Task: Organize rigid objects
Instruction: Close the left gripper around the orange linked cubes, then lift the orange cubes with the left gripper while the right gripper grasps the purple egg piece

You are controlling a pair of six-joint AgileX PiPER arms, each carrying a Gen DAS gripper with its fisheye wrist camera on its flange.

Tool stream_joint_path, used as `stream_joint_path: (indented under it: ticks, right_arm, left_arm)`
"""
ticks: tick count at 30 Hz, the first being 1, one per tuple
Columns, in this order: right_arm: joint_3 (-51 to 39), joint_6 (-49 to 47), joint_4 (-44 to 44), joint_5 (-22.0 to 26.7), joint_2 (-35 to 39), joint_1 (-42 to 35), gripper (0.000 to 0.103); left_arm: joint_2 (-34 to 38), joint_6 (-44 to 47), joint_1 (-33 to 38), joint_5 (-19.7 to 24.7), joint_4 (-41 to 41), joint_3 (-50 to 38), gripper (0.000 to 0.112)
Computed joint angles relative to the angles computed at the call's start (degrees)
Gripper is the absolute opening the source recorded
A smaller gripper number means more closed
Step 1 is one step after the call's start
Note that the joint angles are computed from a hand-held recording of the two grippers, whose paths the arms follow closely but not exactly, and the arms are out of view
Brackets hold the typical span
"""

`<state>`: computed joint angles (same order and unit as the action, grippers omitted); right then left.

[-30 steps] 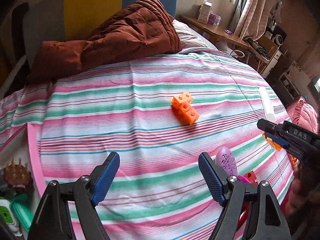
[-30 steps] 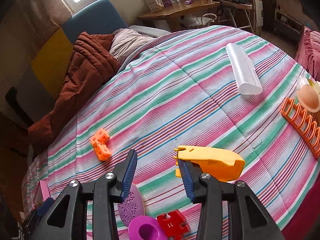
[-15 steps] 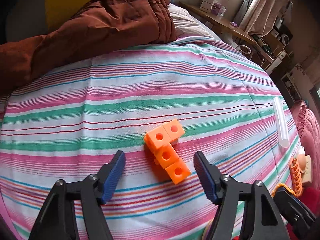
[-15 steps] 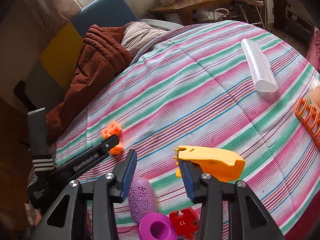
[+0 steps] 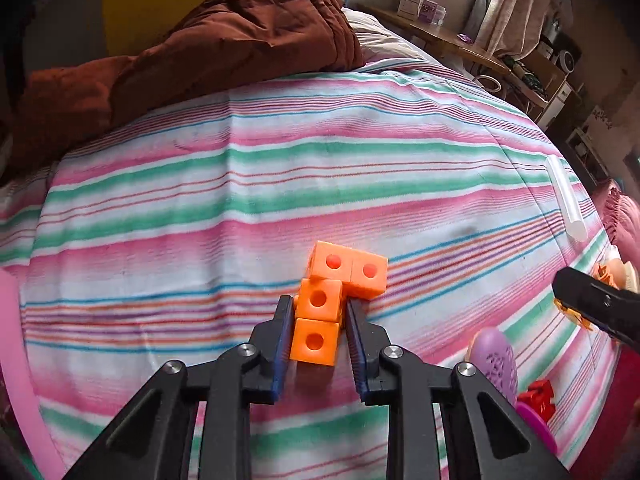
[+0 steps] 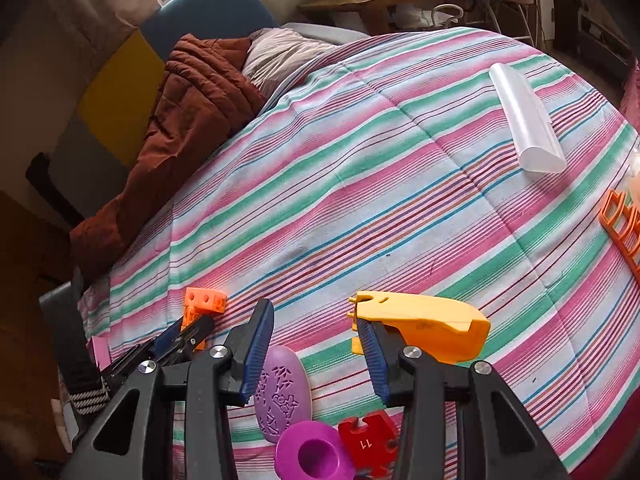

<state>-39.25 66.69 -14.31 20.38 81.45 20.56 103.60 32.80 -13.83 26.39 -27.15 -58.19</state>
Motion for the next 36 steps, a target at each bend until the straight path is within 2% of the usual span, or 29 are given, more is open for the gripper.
stream_joint_path:
  ticks: [6, 8, 15, 25, 29, 33, 36]
  right_arm:
    - [-3.6, -20.3, 16.5, 1.1, 5.6, 0.5, 0.043]
    - [-5.2, -22.3, 17.2, 2.9, 7.6, 1.6, 0.043]
    - [-8.4, -20.8, 11.7, 7.5, 10.9, 5.6, 0.052]
    - [-11.2, -15.8, 2.5, 12.6, 12.9, 11.5, 0.055]
    - [-13.9, -12.1, -4.9, 17.0, 15.0, 16.3, 0.046]
    - [-15.0, -18.1, -3.8, 14.3, 15.7, 19.4, 0.045]
    - [-17.3, -16.3, -9.3, 16.6, 18.3, 23.7, 0.045]
  left_arm:
    - [-8.3, 10.5, 5.4, -0.7, -7.7, 11.2, 0.026]
    - [-11.2, 15.6, 7.1, -1.6, -11.5, 15.2, 0.026]
    - [-19.4, 31.8, 13.7, -0.6, -21.2, 25.5, 0.026]
    - [-26.3, 45.6, 24.1, 5.2, -26.3, 33.0, 0.026]
    - [-26.8, 49.9, 26.0, 5.7, -28.9, 34.2, 0.026]
    - [-26.8, 52.6, 26.8, 5.8, -30.9, 35.0, 0.027]
    - [-27.2, 54.2, 27.6, 6.2, -31.8, 35.5, 0.027]
